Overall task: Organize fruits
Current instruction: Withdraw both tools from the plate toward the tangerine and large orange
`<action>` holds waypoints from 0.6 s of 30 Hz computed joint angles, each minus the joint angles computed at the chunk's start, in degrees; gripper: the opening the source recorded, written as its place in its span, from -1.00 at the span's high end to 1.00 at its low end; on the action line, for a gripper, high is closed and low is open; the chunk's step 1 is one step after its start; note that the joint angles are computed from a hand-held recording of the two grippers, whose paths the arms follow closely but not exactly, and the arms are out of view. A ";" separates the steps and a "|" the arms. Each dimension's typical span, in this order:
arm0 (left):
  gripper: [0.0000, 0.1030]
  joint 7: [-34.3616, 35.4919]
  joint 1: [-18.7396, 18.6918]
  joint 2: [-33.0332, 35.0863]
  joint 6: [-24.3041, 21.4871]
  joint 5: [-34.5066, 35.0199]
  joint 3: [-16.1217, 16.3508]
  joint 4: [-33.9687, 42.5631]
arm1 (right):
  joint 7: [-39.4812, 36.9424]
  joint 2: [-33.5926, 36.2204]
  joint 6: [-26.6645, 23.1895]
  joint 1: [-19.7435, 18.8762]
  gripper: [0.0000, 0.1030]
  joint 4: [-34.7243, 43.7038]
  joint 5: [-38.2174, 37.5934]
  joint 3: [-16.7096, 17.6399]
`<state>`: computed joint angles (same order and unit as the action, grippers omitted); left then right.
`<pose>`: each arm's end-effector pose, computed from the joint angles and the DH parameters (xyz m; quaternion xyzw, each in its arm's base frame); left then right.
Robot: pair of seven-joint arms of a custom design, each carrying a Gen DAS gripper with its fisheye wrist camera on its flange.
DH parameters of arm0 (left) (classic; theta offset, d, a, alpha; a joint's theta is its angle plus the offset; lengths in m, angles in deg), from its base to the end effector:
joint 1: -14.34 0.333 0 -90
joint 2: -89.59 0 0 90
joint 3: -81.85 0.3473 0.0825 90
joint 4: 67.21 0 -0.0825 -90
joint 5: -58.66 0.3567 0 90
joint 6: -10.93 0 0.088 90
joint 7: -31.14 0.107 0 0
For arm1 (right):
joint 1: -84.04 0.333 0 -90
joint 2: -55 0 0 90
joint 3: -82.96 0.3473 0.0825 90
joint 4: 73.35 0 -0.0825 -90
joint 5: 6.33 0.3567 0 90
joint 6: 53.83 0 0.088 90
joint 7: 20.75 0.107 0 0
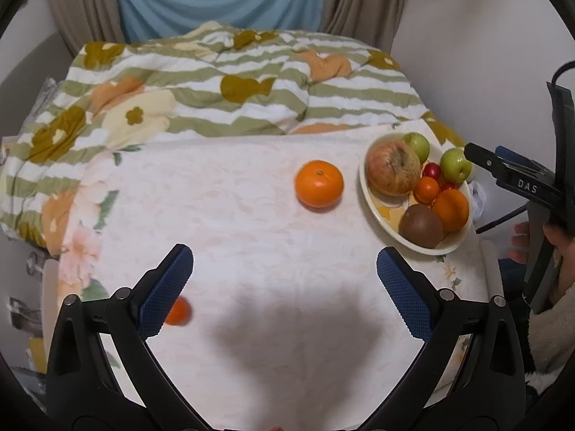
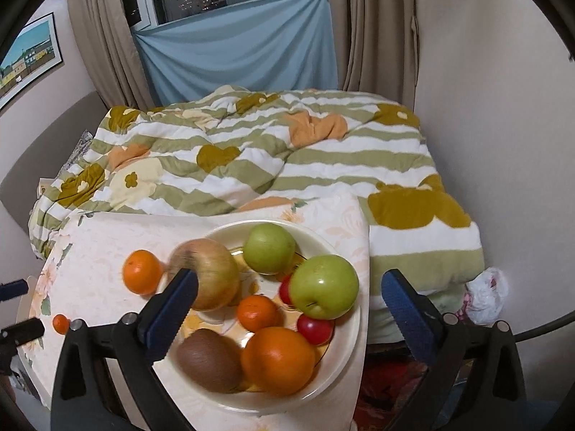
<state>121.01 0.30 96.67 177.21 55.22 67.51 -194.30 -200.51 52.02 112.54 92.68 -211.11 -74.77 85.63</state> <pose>0.5043 -0.2636 0.4362 -0.5192 0.8077 -0.2538 0.1168 0.4594 0.1493 0.4191 -0.5645 0.7444 -0.2532 0.2512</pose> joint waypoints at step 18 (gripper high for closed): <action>-1.00 34.37 7.46 -5.03 -4.16 -26.46 3.54 -1.33 | -2.44 3.44 -18.15 10.91 -0.97 10.80 14.20 5.52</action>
